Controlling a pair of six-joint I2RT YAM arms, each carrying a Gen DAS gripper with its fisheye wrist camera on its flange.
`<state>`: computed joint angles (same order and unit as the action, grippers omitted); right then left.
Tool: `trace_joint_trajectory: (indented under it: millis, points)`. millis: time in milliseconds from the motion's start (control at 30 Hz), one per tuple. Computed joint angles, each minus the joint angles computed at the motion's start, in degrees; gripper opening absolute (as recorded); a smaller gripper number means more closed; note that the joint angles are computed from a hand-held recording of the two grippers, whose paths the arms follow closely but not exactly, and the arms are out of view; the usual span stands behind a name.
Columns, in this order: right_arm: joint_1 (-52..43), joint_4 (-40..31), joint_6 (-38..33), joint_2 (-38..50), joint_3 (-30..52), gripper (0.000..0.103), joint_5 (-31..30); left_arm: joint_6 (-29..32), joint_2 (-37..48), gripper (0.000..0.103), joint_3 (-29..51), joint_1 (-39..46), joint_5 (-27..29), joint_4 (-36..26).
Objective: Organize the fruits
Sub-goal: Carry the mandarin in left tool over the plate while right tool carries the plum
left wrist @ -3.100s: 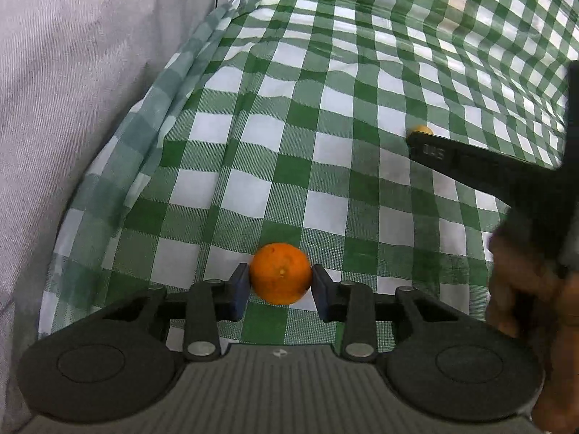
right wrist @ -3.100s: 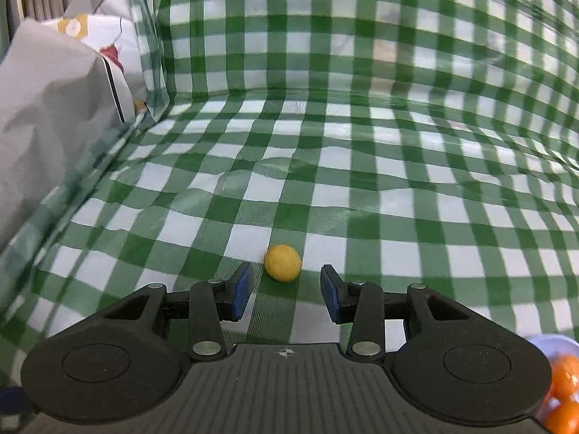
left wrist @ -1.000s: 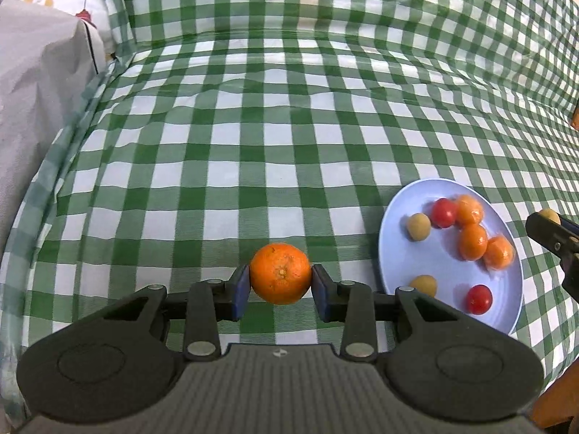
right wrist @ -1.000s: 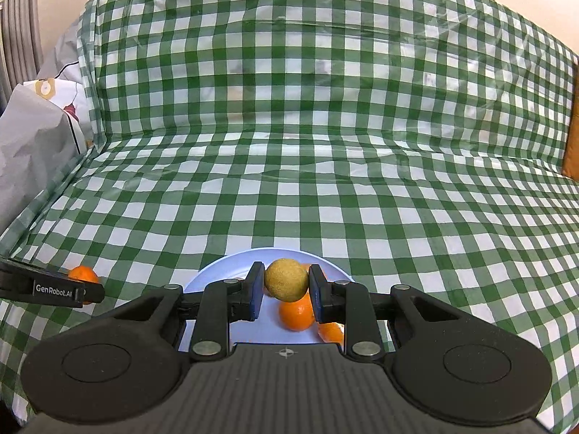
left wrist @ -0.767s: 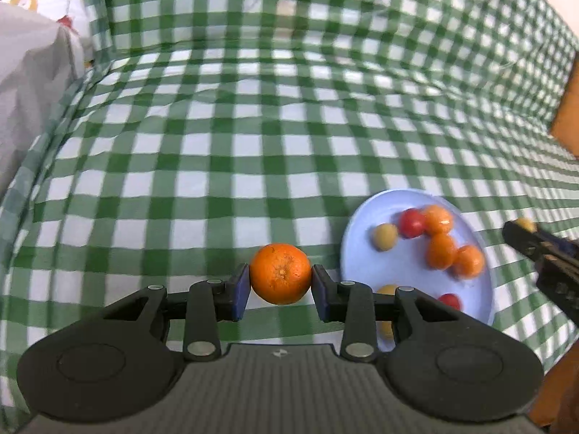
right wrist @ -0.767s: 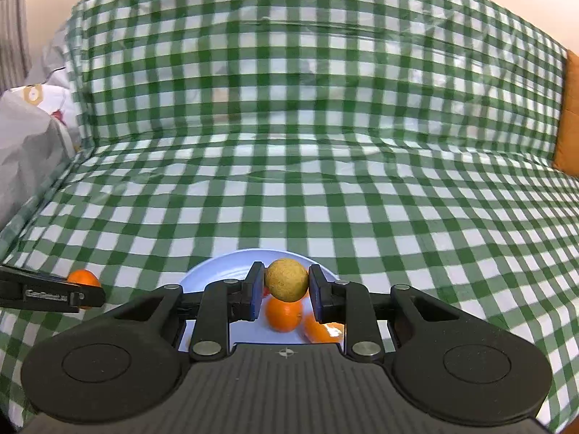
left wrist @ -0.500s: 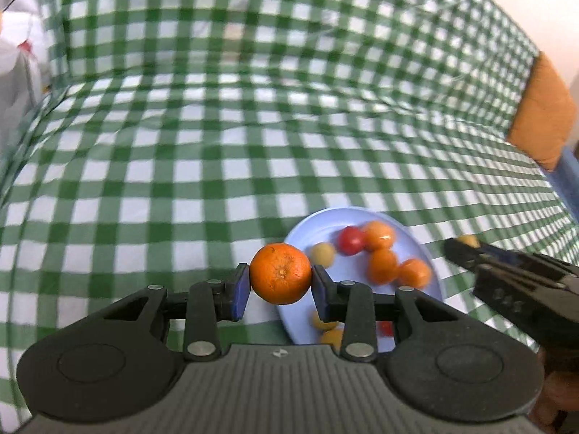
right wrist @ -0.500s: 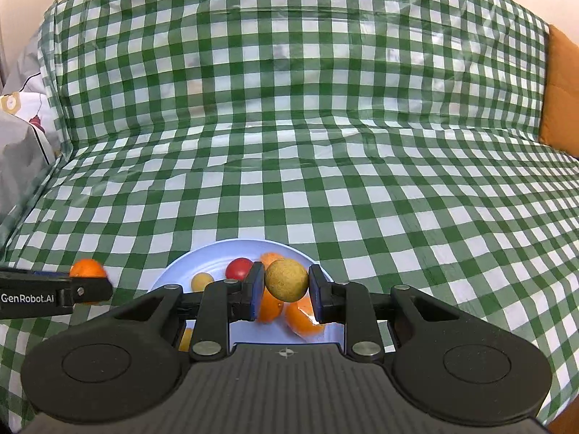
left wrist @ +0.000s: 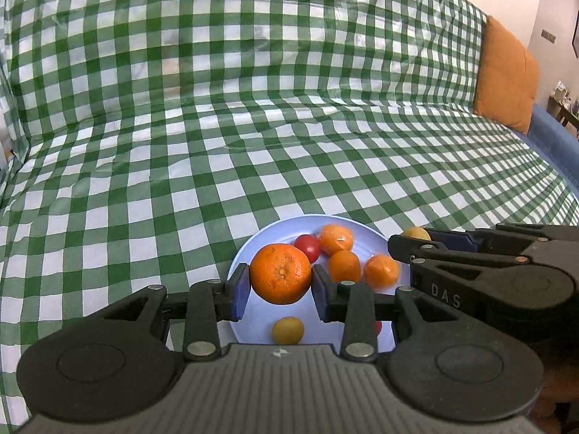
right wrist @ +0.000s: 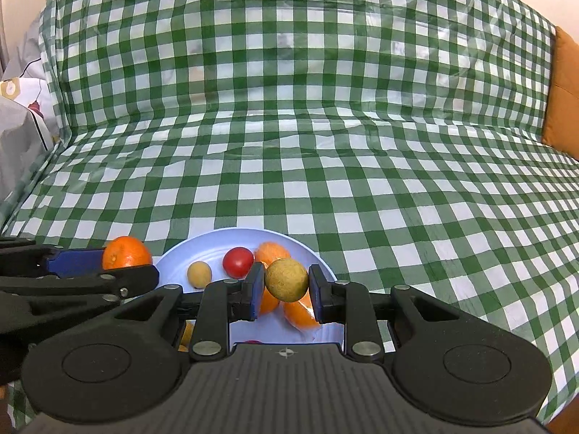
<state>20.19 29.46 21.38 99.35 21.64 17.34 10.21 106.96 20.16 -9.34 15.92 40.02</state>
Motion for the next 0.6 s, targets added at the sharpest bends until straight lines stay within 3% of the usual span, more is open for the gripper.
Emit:
trace_joint_trajectory:
  millis: [600]
  points:
    - [-0.3,-0.7,-0.7,2.0,1.1,0.027,-0.3,-0.7,1.3,0.040,2.2,-0.6,-1.0,-1.5]
